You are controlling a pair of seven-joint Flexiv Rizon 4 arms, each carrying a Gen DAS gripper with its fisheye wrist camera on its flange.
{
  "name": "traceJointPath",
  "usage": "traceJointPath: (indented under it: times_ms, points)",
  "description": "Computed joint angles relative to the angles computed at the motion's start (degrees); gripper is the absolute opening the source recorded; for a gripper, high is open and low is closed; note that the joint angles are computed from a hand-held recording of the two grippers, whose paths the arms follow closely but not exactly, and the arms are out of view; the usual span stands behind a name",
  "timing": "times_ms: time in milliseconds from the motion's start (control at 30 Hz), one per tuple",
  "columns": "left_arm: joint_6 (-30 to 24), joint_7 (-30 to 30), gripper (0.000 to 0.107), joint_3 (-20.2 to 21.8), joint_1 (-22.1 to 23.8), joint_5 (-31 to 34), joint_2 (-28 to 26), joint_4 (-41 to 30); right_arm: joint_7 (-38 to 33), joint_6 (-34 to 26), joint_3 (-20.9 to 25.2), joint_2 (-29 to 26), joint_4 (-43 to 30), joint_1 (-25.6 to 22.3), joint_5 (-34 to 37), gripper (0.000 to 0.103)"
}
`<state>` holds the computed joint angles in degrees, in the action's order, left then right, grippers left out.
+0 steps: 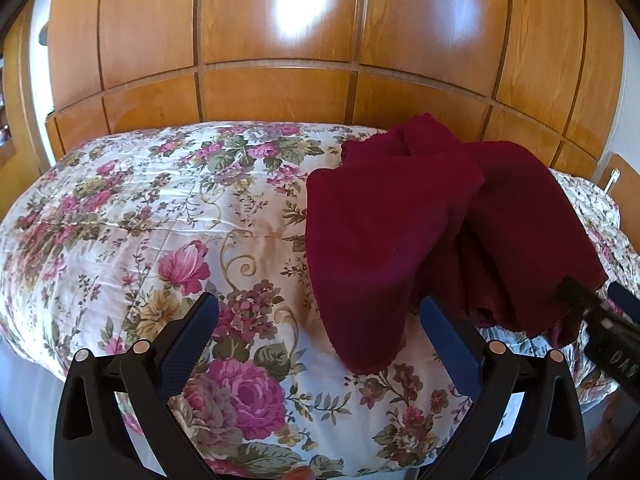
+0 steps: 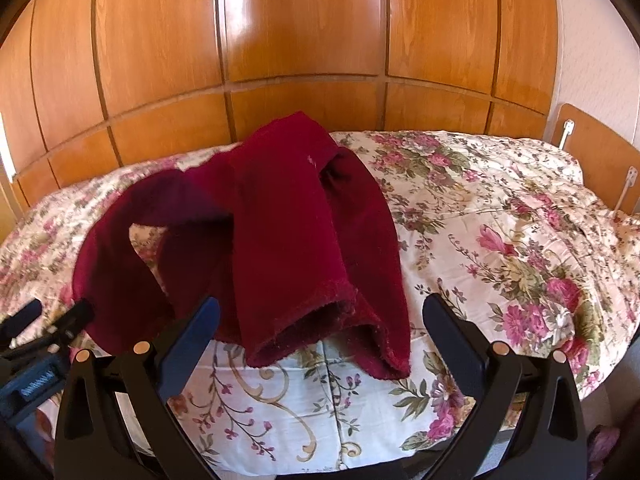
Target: Fold small clothes
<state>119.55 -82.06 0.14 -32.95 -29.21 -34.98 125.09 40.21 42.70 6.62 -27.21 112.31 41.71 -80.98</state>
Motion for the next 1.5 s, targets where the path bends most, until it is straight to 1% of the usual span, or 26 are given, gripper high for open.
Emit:
traceJointPath:
  times_ms: [133, 233, 300, 400, 467, 500, 567, 600, 633, 667, 700, 733, 767, 800, 833, 867, 967, 1033, 1100, 1167, 1267, 1367, 1400, 1467, 1500]
  points:
    - [-0.38, -0.97, 0.1, -1.93, 3.37, 3.91, -0.01, -0.42, 3.64, 4.37, -0.71, 1.63, 1.27, -2.16, -6.74, 0.101]
    - [-1.11, -0.95, 0.1, -2.89, 5.56, 7.14, -0.04, -1.16, 4.86, 6.84, -0.83, 2.33, 1.24, -4.38, -10.87, 0.101]
    - [-1.97, -1.54, 0.1, -3.91, 7.43, 9.29, 0.14, -1.63, 4.03, 8.62, -0.94, 2.17, 0.42, -6.0, -12.58, 0.101]
    - [-3.07, -2.99, 0.099, -6.53, 11.48, 13.65, 0.37, -2.49, 2.84, 12.31, -1.35, 1.05, -1.85, -8.3, -15.21, 0.1]
    - [-3.71, -3.22, 0.092, -7.34, 12.79, 16.13, 0.21, -3.33, 0.99, 14.96, -1.66, -0.32, -3.95, -9.49, -15.69, 0.099]
    - [-4.32, -2.37, 0.09, -6.22, 11.7, 16.27, -0.01, -4.19, -0.22, 16.66, -1.85, -1.37, -5.32, -10.02, -15.56, 0.097]
    - [-6.16, -1.04, 0.08, -5.0, 10.44, 16.39, -0.26, -5.52, -4.36, 16.94, -2.12, -2.91, -6.94, -9.93, -11.89, 0.082]
    - [-7.36, -0.19, 0.078, -4.86, 10.17, 16.8, -0.44, -6.35, -7.35, 16.75, -2.37, -3.96, -8.03, -9.64, -9.06, 0.078]
    - [-7.81, 0.4, 0.077, -4.17, 9.41, 16.81, -0.66, -6.96, -9.26, 17.42, -2.7, -4.61, -8.63, -9.55, -7.22, 0.06]
    - [-7.95, 1.18, 0.077, -3.17, 8.26, 16.74, -1.0, -7.6, -10.69, 18.95, -3.08, -5.13, -9.0, -9.71, -6.04, 0.031]
    - [-7.65, 2.22, 0.073, -2.45, 7.37, 17.09, -1.49, -8.31, -12.18, 21.17, -3.41, -5.47, -9.24, -10.18, -5.03, 0.022]
    - [-7.58, 2.48, 0.054, -0.31, 5.47, 17.31, -2.06, -9.17, -12.26, 22.31, -4.11, -5.11, -8.86, -10.18, -5.25, 0.011]
    - [-7.58, 6.37, 0.031, -0.03, 4.27, 13.95, -2.59, -9.62, -11.44, 22.62, -4.93, -4.34, -8.22, -9.96, -6.58, 0.007]
    - [-8.5, 7.69, 0.02, -0.55, 4.66, 13.08, -2.72, -10.07, -10.78, 22.76, -5.49, -3.15, -7.35, -10.1, -8.3, 0.007]
    - [-10.84, 5.27, 0.01, -1.4, 6.66, 15.8, -2.63, -11.07, -9.9, 22.74, -5.73, -2.1, -6.6, -10.52, -9.9, 0.007]
    - [-11.26, 4.73, 0.009, -3.85, 9.47, 16.56, -2.54, -11.22, -8.76, 22.23, -5.79, -0.64, -5.52, -11.16, -11.56, 0.007]
    - [-10.83, 2.06, 0.008, -11.36, 18.53, 19.72, -2.18, -11.49, -5.9, 17.69, -4.93, 4.33, -1.37, -13.67, -13.62, 0.007]
    - [-10.7, 0.01, 0.008, -12.89, 21.43, 20.32, -1.91, -12.23, -3.56, 15.95, -4.15, 6.72, 0.91, -16.19, -13.67, 0.007]
    - [-10.98, -2.15, 0.008, -13.79, 23.89, 20.43, -1.69, -13.26, -4.33, 10.91, -3.66, 8.68, 3.26, -17.65, -10.56, 0.007]
    - [-11.91, -3.83, 0.008, -13.06, 25.07, 19.75, -1.65, -14.96, -5.8, 8.02, -3.51, 9.18, 4.34, -19.12, -7.66, 0.007]
    - [-13.9, -5.12, 0.007, -9.38, 24.35, 17.65, -2.53, -18.98, -9.68, 4.47, -3.85, 8.17, 4.48, -20.77, -2.19, 0.007]
    - [-18.57, -6.14, 0.007, -3.71, 21.77, 14.03, -4.52, -24.77, -15.08, 2.2, -4.8, 5.63, 2.81, -21.92, 4.15, 0.007]
    - [-21.48, -7.42, 0.007, -0.41, 20.16, 11.71, -5.96, -28.2, -17.4, 1.05, -5.24, 4.13, 1.48, -22.2, 7.3, 0.007]
    - [-25.9, -9.81, 0.007, 3.22, 19.07, 9.78, -8.13, -33.09, -20.44, 0.91, -6.1, 2.37, 0.06, -22.99, 11.33, 0.008]
    - [-29.11, -11.83, 0.007, 7.28, 17.2, 9.25, -9.83, -36.57, -21.45, 0.93, -6.49, 1.7, -0.43, -23.13, 12.79, 0.008]
